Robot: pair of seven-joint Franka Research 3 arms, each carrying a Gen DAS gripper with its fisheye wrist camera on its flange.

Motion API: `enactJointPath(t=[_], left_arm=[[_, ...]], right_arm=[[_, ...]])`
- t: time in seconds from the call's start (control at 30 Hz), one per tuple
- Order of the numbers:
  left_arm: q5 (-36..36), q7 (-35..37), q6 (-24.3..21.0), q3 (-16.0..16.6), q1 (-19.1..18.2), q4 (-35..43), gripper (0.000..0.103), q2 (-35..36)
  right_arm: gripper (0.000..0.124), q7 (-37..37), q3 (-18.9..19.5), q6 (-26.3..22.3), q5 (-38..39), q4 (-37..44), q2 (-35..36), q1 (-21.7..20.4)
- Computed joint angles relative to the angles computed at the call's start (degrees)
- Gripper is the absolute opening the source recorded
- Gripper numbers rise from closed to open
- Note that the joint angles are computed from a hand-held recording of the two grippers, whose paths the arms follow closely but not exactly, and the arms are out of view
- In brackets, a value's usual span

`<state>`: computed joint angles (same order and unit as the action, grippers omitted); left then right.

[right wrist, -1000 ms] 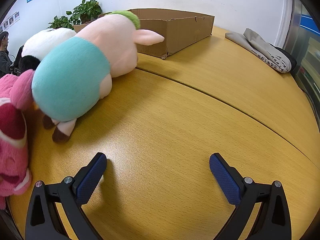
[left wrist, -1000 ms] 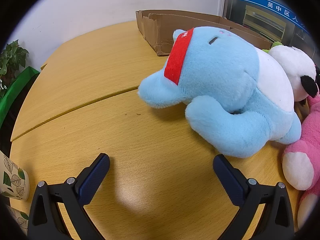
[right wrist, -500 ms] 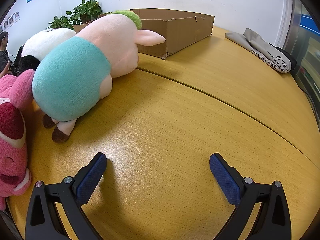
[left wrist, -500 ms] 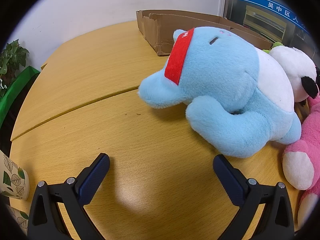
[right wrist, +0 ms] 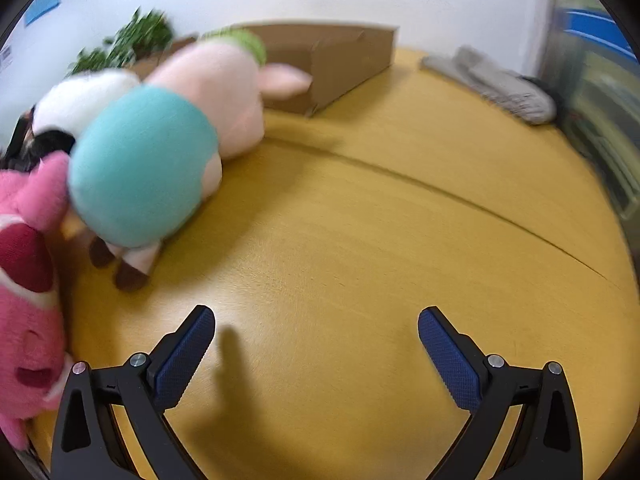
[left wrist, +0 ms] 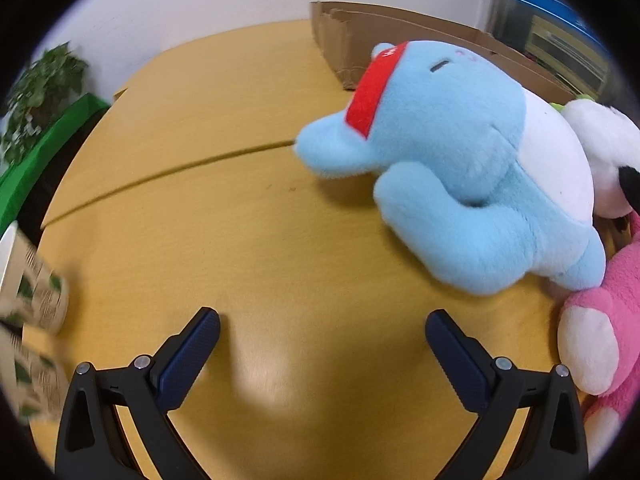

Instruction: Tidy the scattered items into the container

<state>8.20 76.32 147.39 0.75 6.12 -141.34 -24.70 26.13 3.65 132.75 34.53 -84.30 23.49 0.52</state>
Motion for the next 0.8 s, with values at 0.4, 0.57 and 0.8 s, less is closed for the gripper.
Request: enactJointPath(t=[0.4,0.57,0.8], left_arm=[[7.4,-21.0,0.7,-10.0,-0.6,-2.2,0.103,-21.3],[12.1,-29.0,1.3,-15.2,-1.0,4.7,0.103,-16.7],[13.8,-31.3,0.3,-15.7,-9.2,8.3,0.103,-9.0]], right_arm=[[0.103,-9.0,-3.9,1.4,20.0,-23.7,-29.0,2.9],[0.103,-6.5,-4.6,2.8,25.7,-28.3,-33.5,8.3],[0.103,1.1,-2.6,12.6,22.8,-35.5,-38.3,14.3]])
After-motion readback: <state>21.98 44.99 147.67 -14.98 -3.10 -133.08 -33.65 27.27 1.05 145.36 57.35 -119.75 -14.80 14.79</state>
